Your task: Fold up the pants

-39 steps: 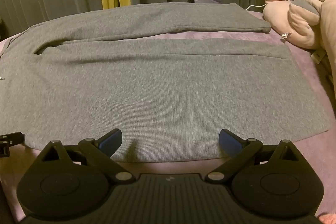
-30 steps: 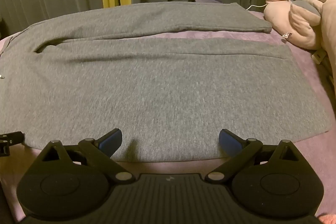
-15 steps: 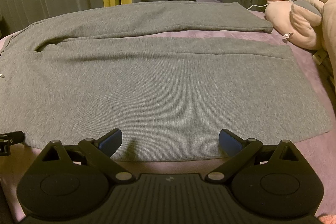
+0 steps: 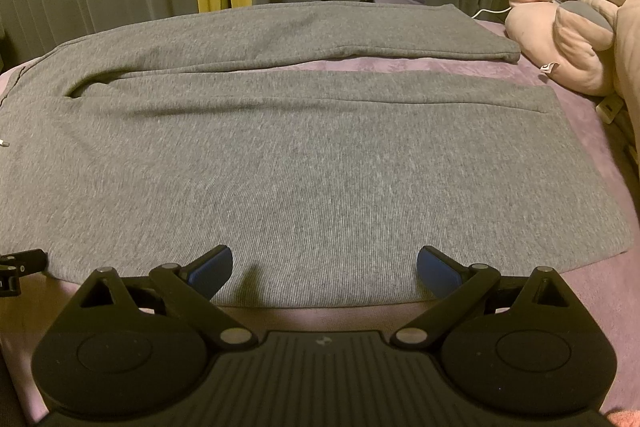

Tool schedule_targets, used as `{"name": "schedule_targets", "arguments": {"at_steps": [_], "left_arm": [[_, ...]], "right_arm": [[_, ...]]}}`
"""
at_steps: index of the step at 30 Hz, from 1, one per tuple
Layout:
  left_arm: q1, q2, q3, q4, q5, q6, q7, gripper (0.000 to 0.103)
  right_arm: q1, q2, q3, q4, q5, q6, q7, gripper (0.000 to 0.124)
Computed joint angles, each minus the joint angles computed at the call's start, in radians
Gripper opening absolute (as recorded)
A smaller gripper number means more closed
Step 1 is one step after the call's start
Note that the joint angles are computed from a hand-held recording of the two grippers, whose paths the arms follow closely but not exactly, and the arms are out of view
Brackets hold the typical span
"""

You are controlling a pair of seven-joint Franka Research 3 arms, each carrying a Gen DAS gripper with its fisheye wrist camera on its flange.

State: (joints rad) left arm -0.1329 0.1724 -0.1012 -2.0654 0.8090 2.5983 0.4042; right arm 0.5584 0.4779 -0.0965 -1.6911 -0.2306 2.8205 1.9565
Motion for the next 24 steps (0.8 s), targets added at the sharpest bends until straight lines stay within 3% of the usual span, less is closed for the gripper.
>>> {"name": "schedule_targets", "arguments": {"at_steps": [19, 24], "left_arm": [[-0.001, 0.003, 0.005, -0.008, 0.026, 0.019, -0.031, 0.103], [-0.004, 0.002, 0.027, -0.033, 0.143, 0.11, -0.169, 0.103]], "right_arm": [[0.0, 0.001, 0.001, 0.0, 0.004, 0.0, -0.004, 0.099], [0.0, 0.002, 0.001, 0.001, 0.005, 0.001, -0.005, 0.099]]}}
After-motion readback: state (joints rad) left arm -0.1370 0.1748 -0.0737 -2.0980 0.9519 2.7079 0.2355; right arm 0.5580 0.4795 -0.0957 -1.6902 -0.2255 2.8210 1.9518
